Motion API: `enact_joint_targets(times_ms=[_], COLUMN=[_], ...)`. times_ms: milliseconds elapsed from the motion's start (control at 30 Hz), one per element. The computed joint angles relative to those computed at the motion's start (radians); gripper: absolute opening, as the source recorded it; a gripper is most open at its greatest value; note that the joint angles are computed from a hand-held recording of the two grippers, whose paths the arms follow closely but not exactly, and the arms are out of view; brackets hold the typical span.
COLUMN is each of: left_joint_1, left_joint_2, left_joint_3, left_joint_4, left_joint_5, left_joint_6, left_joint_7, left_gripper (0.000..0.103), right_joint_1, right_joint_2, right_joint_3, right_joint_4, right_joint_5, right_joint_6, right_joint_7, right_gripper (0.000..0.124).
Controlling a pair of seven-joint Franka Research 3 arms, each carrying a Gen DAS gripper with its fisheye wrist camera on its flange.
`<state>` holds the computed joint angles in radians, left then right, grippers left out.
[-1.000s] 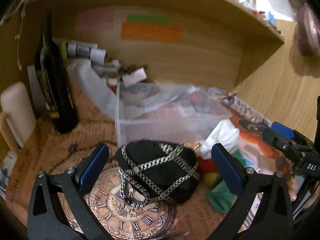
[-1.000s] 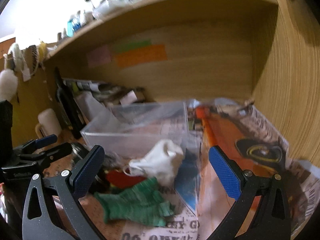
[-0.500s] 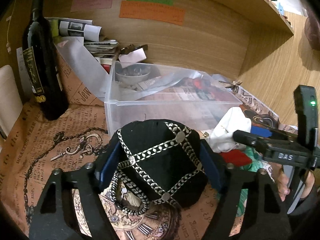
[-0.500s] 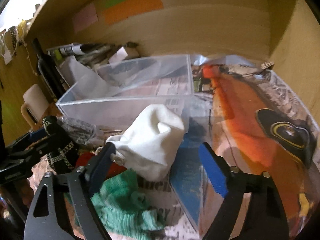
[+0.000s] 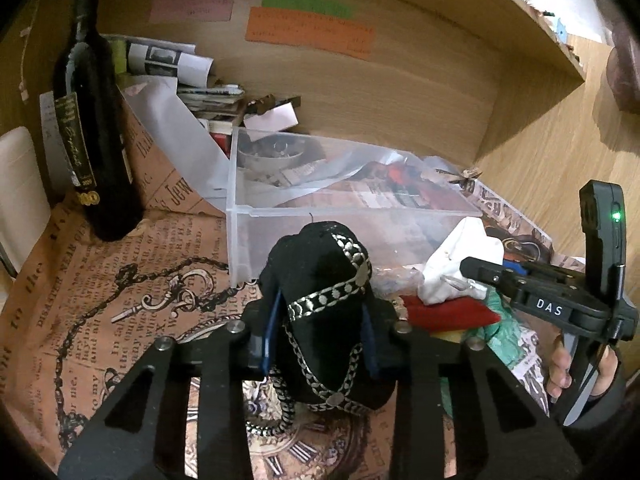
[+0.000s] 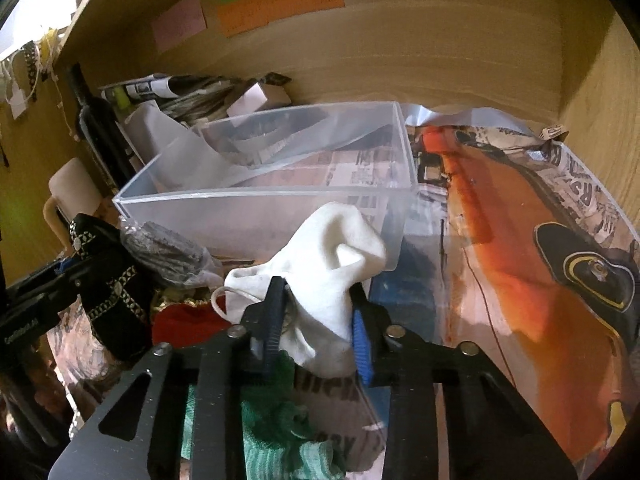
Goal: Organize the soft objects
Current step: 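Grasp the white sock with the right gripper while the left grasps the black chain bag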
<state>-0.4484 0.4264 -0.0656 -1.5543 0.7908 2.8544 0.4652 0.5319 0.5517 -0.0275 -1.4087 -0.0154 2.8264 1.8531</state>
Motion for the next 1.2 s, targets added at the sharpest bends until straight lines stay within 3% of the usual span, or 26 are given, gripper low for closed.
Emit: enact_joint_targets(times_ms=[333,667,900,1033,1200], left_joint_1=[-0.022,0.0,-0.004,-0.007,0.015], left_joint_2=[-0.073,-0.059,0.021,0.09,0.242], left_joint_3=[0.033,0.024,0.032,0.032,-0.011], left_joint_4=[-0.042,0.049,0.201,0.311,0.531], left_joint_5=[0.162,0.268,0.231,0.167,-0.03], left_joint_6=[0.009,0.019,-0.033,-0.088,-0.186], left_joint_7=[-0.146,-0.2,-0.124,-0.033,0.2], left_gripper=[0.03,0.026,0.027,0.027,0.027], right_joint_1=[0.063,0.139,0.187,0.149,0.098], right_joint_2=[-0.073,-0.116,-0.081,-0.035,0.052], right_joint_3=[-0.082,-0.179,-0.249,-0.21,-0.155], right_joint_4=[-0.095,-0.133,-0.066,0.023,0.185], right_joint_5=[-0.085,-0.152,-0.16,-0.135,-0.118], right_joint_6=[0.122,0.247,0.275,0.239,0.139], right_joint_7=[0.095,0.168,0.175,0.128,0.068], right_gripper=[0.023,0.023,0.023,0.023,0.023])
